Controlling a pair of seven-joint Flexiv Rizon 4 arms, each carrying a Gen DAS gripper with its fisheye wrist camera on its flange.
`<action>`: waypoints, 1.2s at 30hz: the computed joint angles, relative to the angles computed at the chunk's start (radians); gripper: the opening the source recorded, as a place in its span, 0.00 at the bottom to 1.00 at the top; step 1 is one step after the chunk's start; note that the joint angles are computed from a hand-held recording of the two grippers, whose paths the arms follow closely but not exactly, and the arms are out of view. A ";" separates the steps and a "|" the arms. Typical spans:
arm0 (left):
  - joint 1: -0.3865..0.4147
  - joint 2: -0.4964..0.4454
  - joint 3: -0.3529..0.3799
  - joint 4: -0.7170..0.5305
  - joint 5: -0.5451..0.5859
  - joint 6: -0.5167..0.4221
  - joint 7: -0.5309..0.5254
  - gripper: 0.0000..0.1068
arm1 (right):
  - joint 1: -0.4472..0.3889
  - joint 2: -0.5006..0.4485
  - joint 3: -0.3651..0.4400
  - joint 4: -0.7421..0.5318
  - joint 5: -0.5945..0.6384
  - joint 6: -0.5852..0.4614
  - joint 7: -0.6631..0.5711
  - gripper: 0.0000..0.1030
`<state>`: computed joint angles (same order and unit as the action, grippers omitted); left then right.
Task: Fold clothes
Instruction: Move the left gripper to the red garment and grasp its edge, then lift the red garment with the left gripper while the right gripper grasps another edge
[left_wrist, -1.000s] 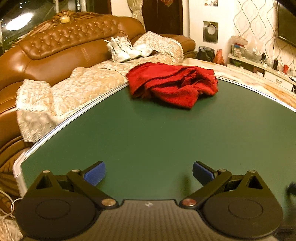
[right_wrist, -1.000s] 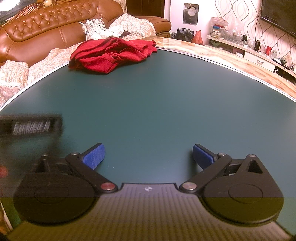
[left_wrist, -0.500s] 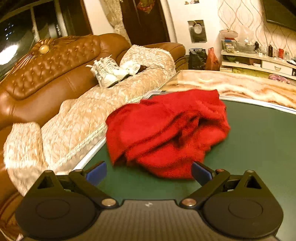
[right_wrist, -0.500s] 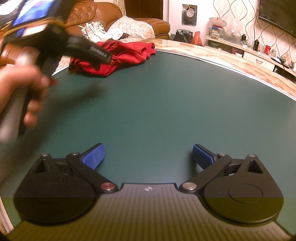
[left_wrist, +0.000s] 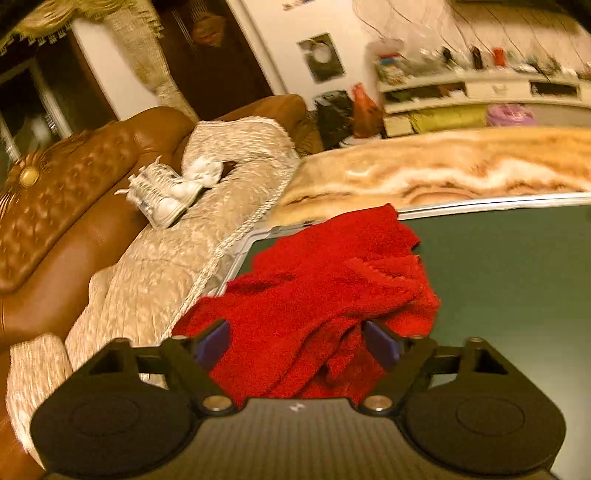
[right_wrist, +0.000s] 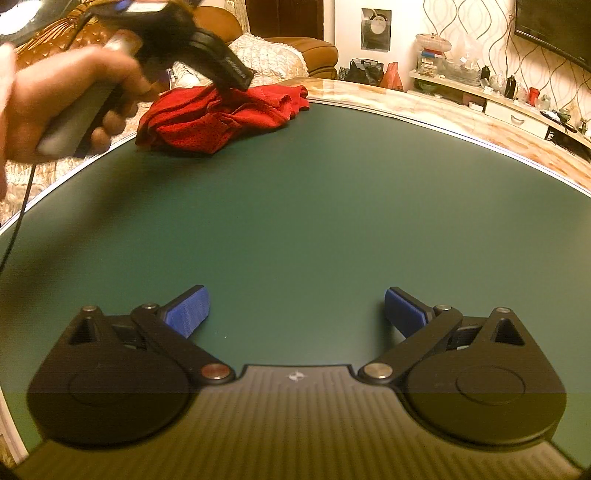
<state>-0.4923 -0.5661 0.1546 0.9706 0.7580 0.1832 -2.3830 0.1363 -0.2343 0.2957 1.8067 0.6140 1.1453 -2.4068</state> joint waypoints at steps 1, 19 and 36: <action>0.013 -0.009 -0.008 -0.015 -0.016 0.000 0.020 0.58 | 0.001 -0.001 0.000 -0.001 0.000 0.000 0.001 1.00; 0.065 0.275 -0.079 0.215 -0.098 0.308 -0.044 0.09 | -0.015 0.000 -0.003 -0.018 0.039 -0.030 -0.008 1.00; -0.079 0.373 -0.268 0.206 -0.134 0.161 0.076 0.08 | -0.260 0.195 -0.260 -0.306 0.591 -0.878 -0.512 1.00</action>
